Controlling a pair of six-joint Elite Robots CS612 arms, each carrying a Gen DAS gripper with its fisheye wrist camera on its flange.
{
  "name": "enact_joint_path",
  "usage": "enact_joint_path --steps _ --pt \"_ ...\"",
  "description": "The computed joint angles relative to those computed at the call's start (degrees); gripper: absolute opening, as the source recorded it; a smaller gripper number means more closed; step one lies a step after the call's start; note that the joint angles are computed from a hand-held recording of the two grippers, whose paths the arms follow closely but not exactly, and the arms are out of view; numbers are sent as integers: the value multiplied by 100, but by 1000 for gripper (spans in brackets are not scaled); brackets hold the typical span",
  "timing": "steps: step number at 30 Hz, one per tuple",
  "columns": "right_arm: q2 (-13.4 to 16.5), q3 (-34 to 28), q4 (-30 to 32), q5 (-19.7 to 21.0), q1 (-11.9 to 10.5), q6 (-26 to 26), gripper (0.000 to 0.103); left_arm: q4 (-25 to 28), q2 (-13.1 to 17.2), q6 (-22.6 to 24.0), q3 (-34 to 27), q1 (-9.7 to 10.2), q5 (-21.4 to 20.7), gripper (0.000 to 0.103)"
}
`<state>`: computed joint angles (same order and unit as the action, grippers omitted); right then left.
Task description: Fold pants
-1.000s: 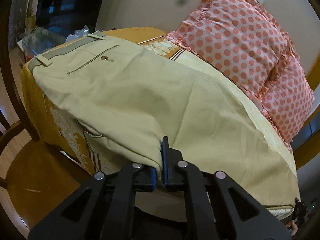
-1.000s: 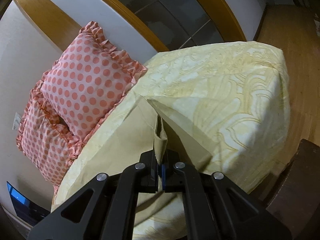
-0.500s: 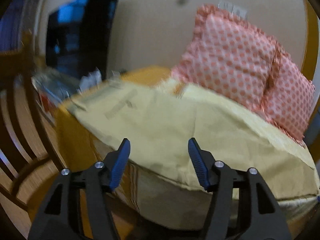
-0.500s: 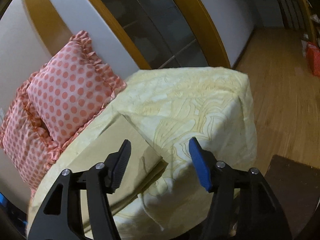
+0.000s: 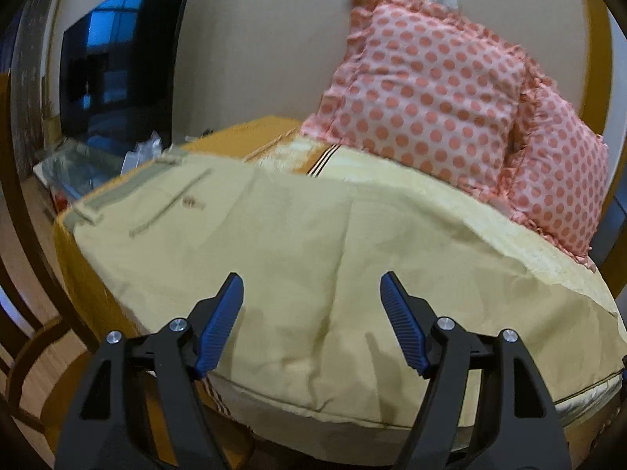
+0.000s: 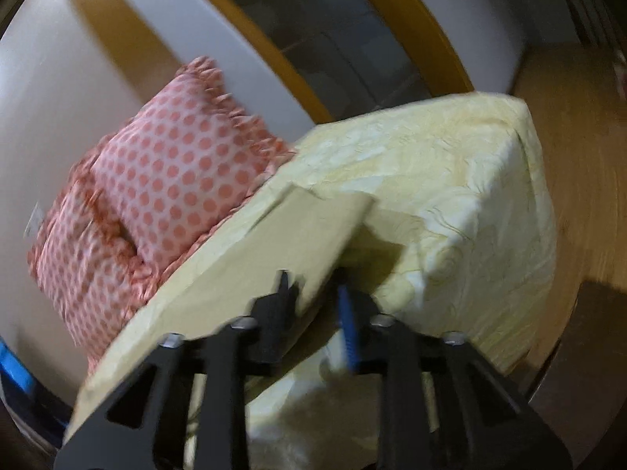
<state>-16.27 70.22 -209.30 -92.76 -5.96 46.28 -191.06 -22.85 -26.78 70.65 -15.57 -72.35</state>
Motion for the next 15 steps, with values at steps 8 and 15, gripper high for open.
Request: enact_joint_path --steps 8,15 --pt "28 -611 -255 1149 145 -1054 6 44 117 22 -49 31 -34 80" --pt "567 -2601 1204 3782 840 -2748 6 -283 61 -183 76 50 -84 80"
